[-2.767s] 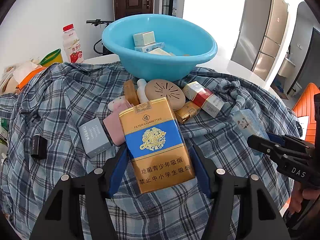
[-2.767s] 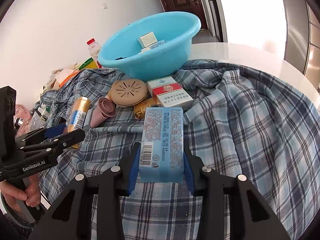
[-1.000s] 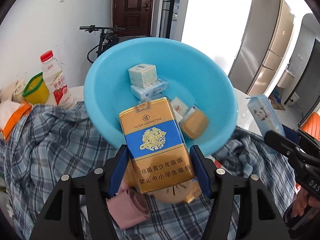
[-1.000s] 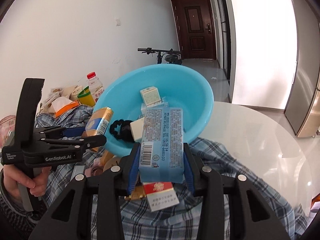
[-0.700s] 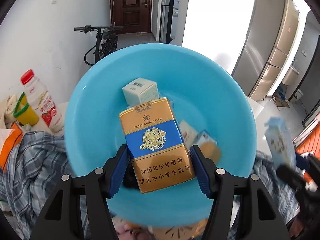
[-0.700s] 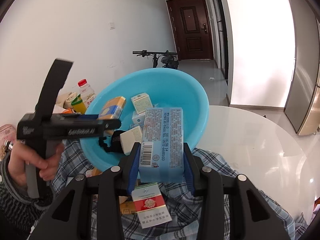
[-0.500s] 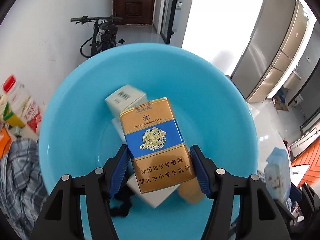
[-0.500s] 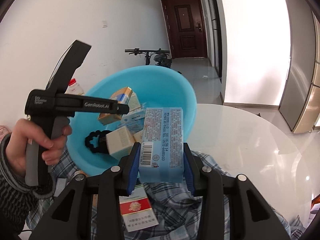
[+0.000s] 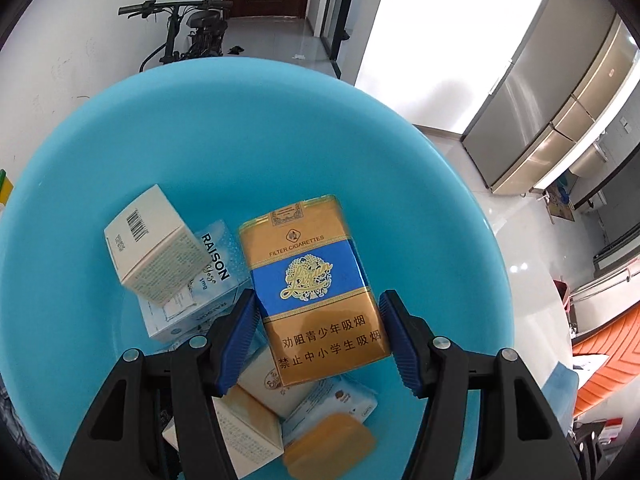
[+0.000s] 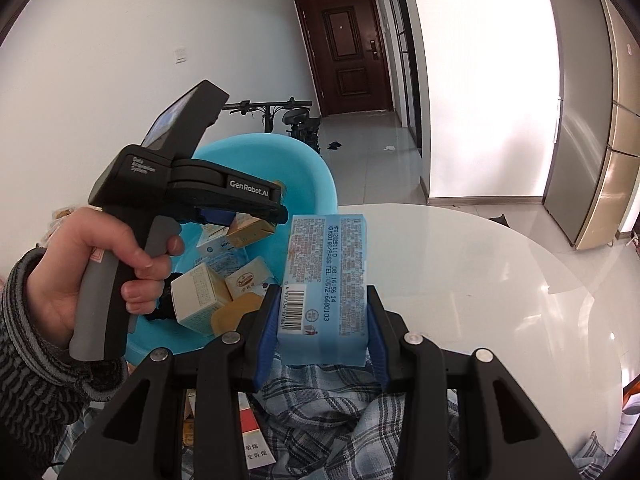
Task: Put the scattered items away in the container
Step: 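Open the left tool to drop the cigarette pack into the basin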
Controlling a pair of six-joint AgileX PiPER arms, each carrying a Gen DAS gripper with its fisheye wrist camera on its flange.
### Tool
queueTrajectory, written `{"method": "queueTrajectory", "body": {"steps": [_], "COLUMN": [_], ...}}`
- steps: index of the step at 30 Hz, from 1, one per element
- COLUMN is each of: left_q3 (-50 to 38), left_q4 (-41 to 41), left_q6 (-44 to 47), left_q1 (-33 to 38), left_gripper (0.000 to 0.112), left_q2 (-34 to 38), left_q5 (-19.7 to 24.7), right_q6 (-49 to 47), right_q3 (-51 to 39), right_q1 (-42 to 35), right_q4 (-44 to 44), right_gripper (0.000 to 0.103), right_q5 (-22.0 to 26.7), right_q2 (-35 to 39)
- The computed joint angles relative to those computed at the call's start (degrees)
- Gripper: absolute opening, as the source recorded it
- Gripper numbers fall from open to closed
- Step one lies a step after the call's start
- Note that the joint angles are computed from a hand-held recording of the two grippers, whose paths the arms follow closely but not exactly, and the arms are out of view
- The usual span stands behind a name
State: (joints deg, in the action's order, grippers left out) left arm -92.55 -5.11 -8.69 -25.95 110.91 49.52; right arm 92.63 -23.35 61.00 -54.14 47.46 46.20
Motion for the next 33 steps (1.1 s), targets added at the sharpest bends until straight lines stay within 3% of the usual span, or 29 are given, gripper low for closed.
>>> {"method": "queueTrajectory", "body": {"steps": [5, 8, 15, 20, 24, 29, 33], "left_q3": [-2.03, -3.35, 0.86, 9.27, 16.7, 25.87, 28.87], "left_q4": [0.43, 1.41, 4.4, 4.18, 4.42, 5.53, 7.17], "left_q6": [-1.11, -1.64, -2.67, -0.79, 1.47, 4.52, 6.87], "left_q1": [-0.23, -0.3, -0.98, 0.79, 2.83, 5.69, 7.56], "left_gripper": [0.066, 0.084, 0.085, 0.085, 0.085, 0.085, 0.085], "left_q2": [2.14, 3.08, -0.45, -7.74, -15.27, -25.69, -30.55], "left_q5": [0.94, 1.47, -2.05, -5.64, -7.82, -10.73, -10.4], "right_q6": [-0.61, -0.94, -1.2, -3.81, -9.85, -15.56, -21.09], "right_q3": [0.93, 0.88, -0.41, -1.71, -4.09, -9.42, -14.64], "right_q1": [-2.09, -2.68, -1.15, -0.88, -3.99, -6.1, -9.31], "right_q4": [0.0, 0.22, 0.82, 2.96, 7.03, 9.13, 10.8], "right_gripper": [0.038, 0.038, 0.038, 0.038, 0.038, 0.038, 0.038], "right_q5": [-2.26, -2.84, -0.48, -0.96, -4.99, -6.38, -8.59], "right_q2": [-0.4, -0.08, 0.38, 0.22, 2.08, 7.0, 13.43]}}
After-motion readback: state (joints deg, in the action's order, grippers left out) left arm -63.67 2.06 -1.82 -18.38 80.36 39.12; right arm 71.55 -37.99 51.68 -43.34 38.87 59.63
